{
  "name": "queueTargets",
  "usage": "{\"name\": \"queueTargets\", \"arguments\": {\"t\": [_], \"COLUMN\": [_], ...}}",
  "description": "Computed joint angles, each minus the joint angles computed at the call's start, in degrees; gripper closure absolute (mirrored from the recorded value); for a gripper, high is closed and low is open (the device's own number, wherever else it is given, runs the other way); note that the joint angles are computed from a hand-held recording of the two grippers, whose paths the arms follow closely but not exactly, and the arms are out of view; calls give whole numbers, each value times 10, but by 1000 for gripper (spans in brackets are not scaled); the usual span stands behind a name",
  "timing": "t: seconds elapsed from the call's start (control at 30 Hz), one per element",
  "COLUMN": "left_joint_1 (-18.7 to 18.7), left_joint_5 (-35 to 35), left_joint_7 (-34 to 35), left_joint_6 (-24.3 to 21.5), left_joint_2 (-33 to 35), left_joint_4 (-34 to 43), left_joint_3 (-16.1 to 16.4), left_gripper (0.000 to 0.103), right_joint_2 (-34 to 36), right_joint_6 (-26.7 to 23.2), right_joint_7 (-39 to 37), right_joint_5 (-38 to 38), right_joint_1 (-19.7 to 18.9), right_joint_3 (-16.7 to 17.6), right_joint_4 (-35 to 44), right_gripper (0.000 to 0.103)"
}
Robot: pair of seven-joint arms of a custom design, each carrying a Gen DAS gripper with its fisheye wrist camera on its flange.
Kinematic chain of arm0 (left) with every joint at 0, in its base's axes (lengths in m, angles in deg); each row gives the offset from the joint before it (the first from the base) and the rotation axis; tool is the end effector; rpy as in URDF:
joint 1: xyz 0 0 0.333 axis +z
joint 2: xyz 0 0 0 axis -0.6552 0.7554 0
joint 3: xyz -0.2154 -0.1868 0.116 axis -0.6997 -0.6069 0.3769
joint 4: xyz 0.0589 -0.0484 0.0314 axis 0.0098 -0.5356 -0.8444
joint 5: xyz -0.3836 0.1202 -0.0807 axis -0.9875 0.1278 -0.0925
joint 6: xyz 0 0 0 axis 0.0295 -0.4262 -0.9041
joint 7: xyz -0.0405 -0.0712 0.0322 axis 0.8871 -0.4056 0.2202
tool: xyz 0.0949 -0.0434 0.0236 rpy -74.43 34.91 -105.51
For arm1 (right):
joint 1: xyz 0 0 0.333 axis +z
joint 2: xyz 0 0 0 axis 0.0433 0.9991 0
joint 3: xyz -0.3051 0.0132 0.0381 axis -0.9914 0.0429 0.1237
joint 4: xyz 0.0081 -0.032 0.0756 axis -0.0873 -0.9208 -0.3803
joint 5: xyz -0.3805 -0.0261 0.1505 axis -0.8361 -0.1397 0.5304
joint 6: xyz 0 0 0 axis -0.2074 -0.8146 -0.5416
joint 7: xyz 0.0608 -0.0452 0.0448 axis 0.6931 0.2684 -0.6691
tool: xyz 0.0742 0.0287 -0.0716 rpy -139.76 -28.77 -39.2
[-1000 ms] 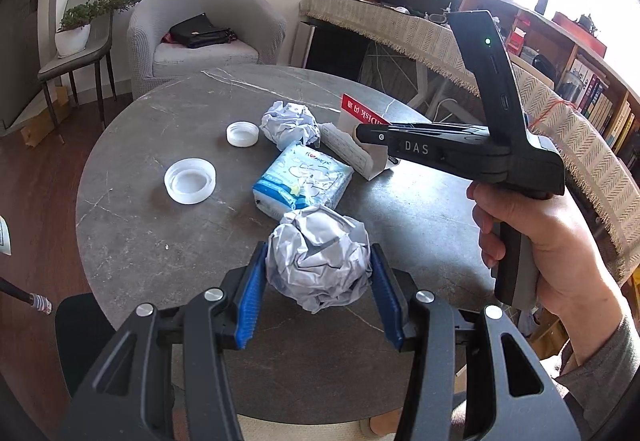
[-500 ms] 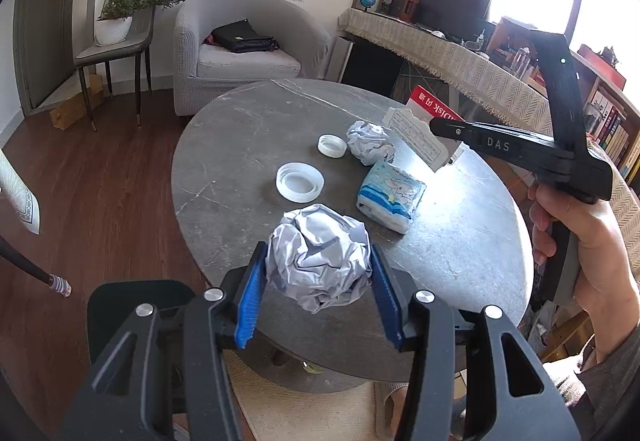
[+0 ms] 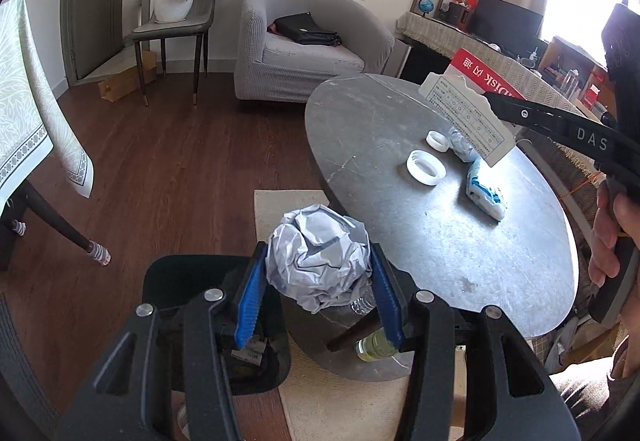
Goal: Collect trash
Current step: 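Carry the foil paper and SanDisk box over the green bin with both tools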
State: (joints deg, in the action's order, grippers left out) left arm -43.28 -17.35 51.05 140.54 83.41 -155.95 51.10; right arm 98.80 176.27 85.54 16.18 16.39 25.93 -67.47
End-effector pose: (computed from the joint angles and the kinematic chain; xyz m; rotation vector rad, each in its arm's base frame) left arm 0.6713 -0.1688 0.4802 -1.6391 2.1078 -1.0665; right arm 0.6773 0.2028 0.5452 -1.8437 1.3942 -0.6280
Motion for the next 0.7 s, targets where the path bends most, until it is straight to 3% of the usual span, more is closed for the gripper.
{"name": "queueTargets", "arguments": {"t": [0.27, 0.7], "left_joint_1": [9, 31], "left_joint_5": [37, 88], "left_joint_7": [-47, -94], "left_joint_6": [-14, -72], "left_joint_2": [12, 43], "left_joint_4": [1, 18], "left_joint_3": [25, 45], "left_gripper": [51, 51], "right_joint_2": [34, 95], "right_joint_6": [-26, -80], "right_joint_7": [-46, -83], "right_joint_5": [49, 65], "right_joint_1": [1, 38], "right_joint_3": [34, 47], "right_joint_4": [45, 126], "right_gripper": [103, 103]}}
